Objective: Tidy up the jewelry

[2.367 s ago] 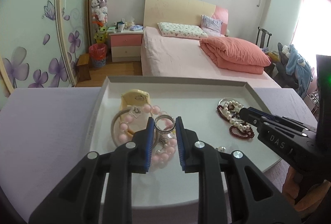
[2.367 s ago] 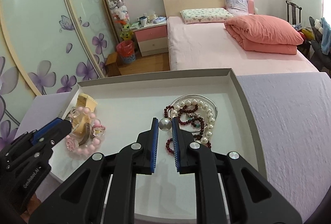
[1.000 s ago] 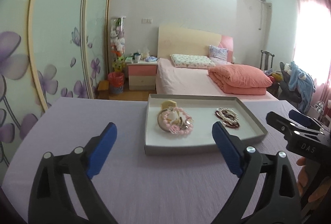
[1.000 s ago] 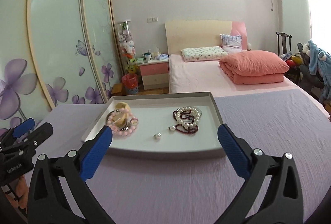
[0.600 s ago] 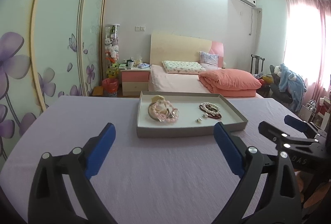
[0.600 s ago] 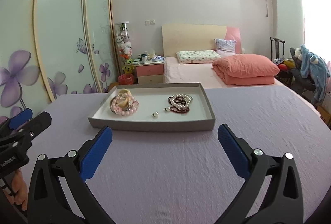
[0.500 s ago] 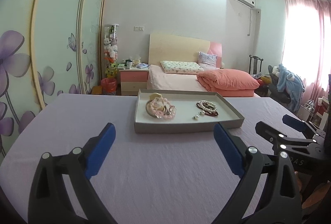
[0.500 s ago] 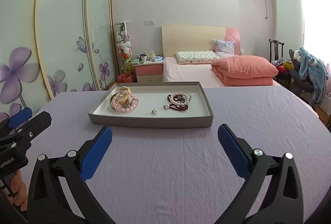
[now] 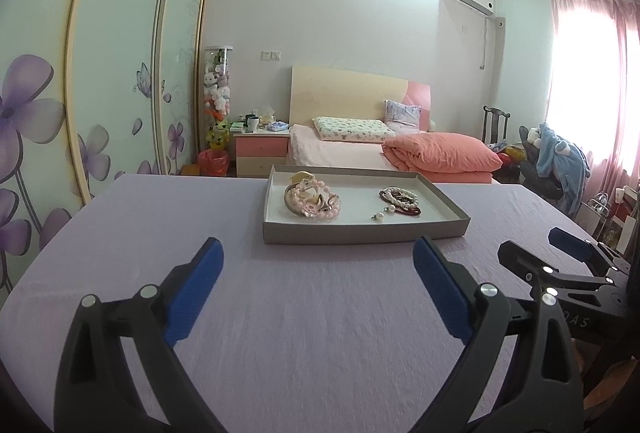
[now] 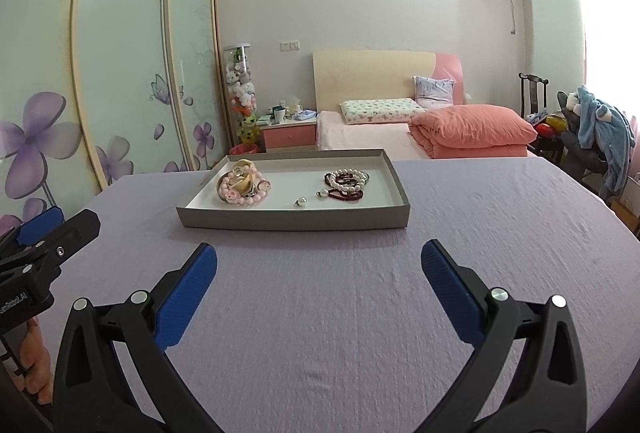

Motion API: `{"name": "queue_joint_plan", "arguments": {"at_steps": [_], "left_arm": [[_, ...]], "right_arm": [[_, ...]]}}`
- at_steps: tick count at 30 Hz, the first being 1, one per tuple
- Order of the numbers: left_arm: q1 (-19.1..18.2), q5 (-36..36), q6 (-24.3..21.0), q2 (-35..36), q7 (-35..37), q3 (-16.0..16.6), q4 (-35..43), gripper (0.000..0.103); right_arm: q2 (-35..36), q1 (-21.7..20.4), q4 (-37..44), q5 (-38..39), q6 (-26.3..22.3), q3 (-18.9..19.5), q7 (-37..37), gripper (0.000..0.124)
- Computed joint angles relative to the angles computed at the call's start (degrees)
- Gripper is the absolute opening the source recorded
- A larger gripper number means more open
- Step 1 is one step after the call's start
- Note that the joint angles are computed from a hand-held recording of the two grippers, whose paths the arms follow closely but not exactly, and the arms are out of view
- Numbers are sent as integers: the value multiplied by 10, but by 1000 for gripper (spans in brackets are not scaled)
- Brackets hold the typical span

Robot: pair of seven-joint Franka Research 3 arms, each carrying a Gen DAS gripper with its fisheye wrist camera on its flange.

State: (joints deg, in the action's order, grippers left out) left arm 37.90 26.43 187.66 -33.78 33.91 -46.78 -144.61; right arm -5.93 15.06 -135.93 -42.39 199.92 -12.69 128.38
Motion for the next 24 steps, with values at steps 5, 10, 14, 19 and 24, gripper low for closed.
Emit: {"name": "queue_joint_plan", "arguments": {"at_steps": [5,10,14,19,24], "left_arm": [[-4,-5,7,-5,1,2,-8,94],[-2,-12,11,-6,6,1,-8,94],[-5,-17,10,-6,10,4,-10,94],[-1,-24,16,-12,10,2,-15,94],[-6,-28,12,-13,15,6,-16,94]], "right_arm": [[-7,-13,-15,32,12,17,-33,101],[-8,-1,-12,21,7,4,-21,101],[-9,5,-10,25,5,0,-24,101],[-10,6,-11,43,5,2,-39,101],[-10,11,-10,46,5,-3,-41,101]]}}
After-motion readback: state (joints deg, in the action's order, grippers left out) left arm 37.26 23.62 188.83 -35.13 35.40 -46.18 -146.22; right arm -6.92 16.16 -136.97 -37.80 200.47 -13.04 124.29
